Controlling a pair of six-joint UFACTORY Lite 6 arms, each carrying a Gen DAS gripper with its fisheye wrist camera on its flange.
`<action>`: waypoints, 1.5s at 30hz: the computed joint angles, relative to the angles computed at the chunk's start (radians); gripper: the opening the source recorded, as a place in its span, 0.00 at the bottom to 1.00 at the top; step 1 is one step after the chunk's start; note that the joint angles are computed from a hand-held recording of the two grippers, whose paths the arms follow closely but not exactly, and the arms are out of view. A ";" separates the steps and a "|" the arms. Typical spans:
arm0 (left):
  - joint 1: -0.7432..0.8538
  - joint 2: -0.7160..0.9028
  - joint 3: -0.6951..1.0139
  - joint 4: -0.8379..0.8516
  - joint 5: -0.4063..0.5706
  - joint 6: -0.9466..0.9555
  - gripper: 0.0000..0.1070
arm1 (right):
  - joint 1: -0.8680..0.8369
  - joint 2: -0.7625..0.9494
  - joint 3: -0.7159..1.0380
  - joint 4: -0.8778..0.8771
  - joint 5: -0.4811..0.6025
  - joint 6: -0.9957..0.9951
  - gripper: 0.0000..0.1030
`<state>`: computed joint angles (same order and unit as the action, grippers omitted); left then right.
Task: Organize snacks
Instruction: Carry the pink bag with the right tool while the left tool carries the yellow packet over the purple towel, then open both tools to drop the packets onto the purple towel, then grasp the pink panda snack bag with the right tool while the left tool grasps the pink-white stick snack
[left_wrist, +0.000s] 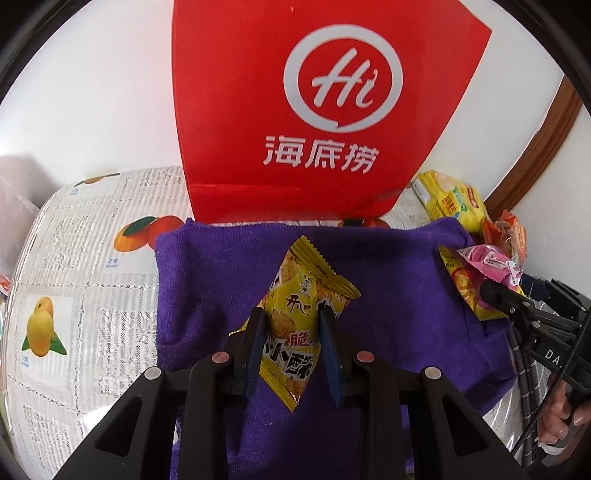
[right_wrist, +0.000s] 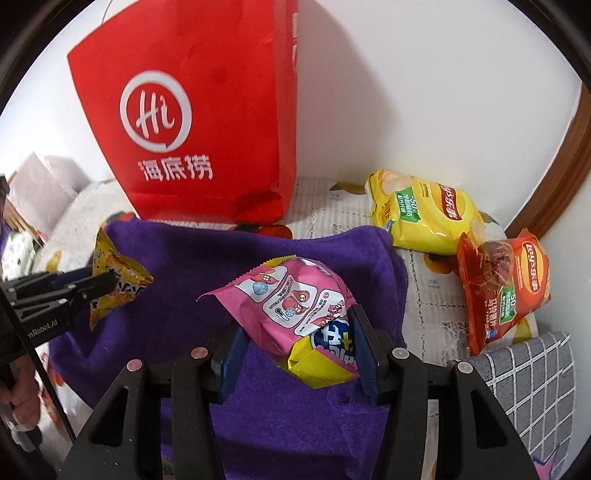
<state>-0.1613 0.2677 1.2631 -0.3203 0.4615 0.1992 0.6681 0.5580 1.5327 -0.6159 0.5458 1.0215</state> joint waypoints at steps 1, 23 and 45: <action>-0.003 0.008 0.004 0.012 0.003 -0.014 0.26 | 0.002 0.004 0.003 -0.005 0.003 0.000 0.52; -0.009 0.008 0.005 -0.024 -0.004 0.031 0.51 | 0.063 -0.075 -0.028 -0.050 -0.008 0.005 0.81; -0.030 -0.389 -0.193 0.115 0.030 -0.115 0.58 | 0.314 -0.435 -0.391 -0.205 0.042 0.434 0.81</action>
